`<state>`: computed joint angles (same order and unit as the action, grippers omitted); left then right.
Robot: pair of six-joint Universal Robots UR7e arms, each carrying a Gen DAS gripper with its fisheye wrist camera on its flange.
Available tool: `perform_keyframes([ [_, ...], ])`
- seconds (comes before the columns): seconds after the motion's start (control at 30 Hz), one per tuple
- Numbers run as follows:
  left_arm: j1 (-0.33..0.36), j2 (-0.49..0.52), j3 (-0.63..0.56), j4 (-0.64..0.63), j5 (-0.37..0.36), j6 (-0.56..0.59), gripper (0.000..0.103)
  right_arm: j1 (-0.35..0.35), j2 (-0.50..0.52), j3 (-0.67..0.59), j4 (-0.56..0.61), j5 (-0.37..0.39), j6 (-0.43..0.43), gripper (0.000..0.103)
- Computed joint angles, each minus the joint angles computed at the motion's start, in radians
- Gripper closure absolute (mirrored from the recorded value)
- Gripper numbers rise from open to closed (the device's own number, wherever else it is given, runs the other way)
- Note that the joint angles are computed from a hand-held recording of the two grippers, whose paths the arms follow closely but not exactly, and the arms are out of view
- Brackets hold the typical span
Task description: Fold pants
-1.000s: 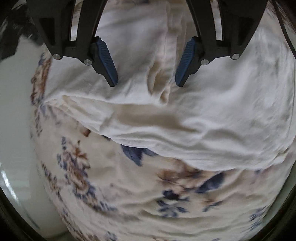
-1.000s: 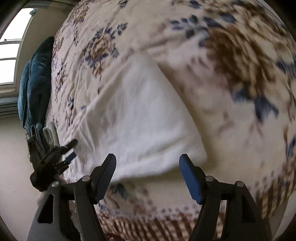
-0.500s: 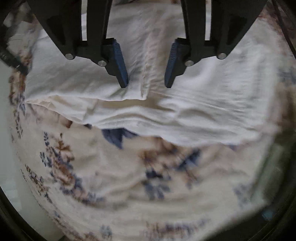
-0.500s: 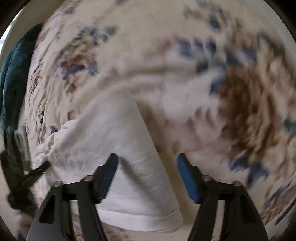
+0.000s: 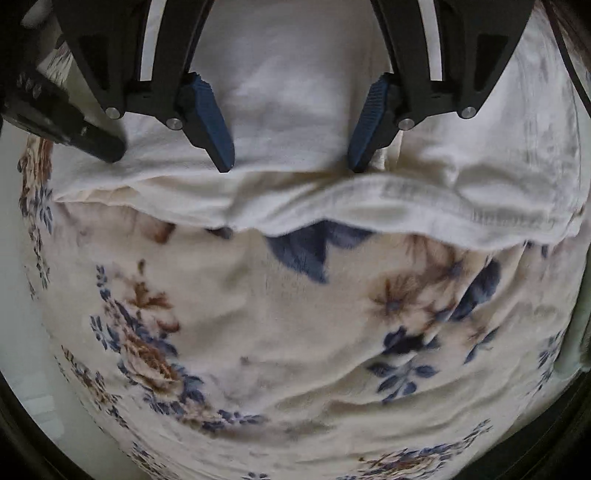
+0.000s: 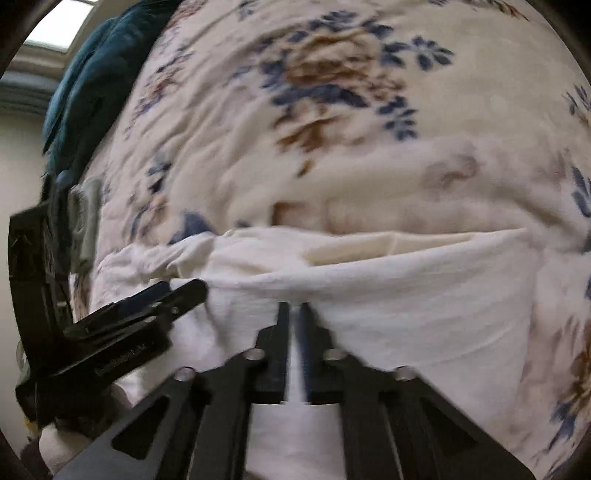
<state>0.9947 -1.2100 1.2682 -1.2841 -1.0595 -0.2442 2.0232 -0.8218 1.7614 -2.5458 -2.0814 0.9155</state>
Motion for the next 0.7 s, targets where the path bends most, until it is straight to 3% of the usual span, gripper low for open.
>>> perform_keyframes([
  [0.17,0.020,0.016,-0.029,-0.007,-0.022,-0.013,0.047,-0.036,-0.054,0.098,-0.061,-0.049,0.098,0.103],
  [0.23,0.005,0.019,-0.034,0.014,-0.007,-0.021,0.047,-0.059,-0.068,0.129,-0.099,0.000,0.108,0.103],
  [0.33,-0.040,-0.006,-0.022,0.029,0.018,0.005,0.045,-0.041,-0.053,0.047,0.048,-0.027,0.077,0.100],
  [0.4,-0.059,-0.031,-0.024,0.057,0.019,0.002,0.037,-0.004,-0.038,-0.021,0.183,-0.055,0.073,0.084],
  [0.43,-0.067,-0.043,-0.037,0.097,0.019,-0.025,0.027,0.011,-0.029,-0.046,0.230,-0.071,0.079,0.051],
  [0.47,-0.070,-0.054,-0.045,0.122,0.017,-0.041,0.016,0.041,-0.018,-0.076,0.296,-0.105,0.103,0.012],
  [0.5,-0.074,-0.068,-0.051,0.151,0.031,-0.059,0.014,0.067,-0.008,-0.098,0.345,-0.132,0.130,0.006],
  [0.6,-0.075,-0.113,-0.067,0.202,0.075,-0.096,0.012,0.126,0.031,-0.173,0.533,-0.179,0.253,0.006],
  [0.7,-0.059,-0.164,-0.106,0.273,0.104,-0.136,0.003,0.155,0.043,-0.191,0.593,-0.138,0.345,0.006],
])
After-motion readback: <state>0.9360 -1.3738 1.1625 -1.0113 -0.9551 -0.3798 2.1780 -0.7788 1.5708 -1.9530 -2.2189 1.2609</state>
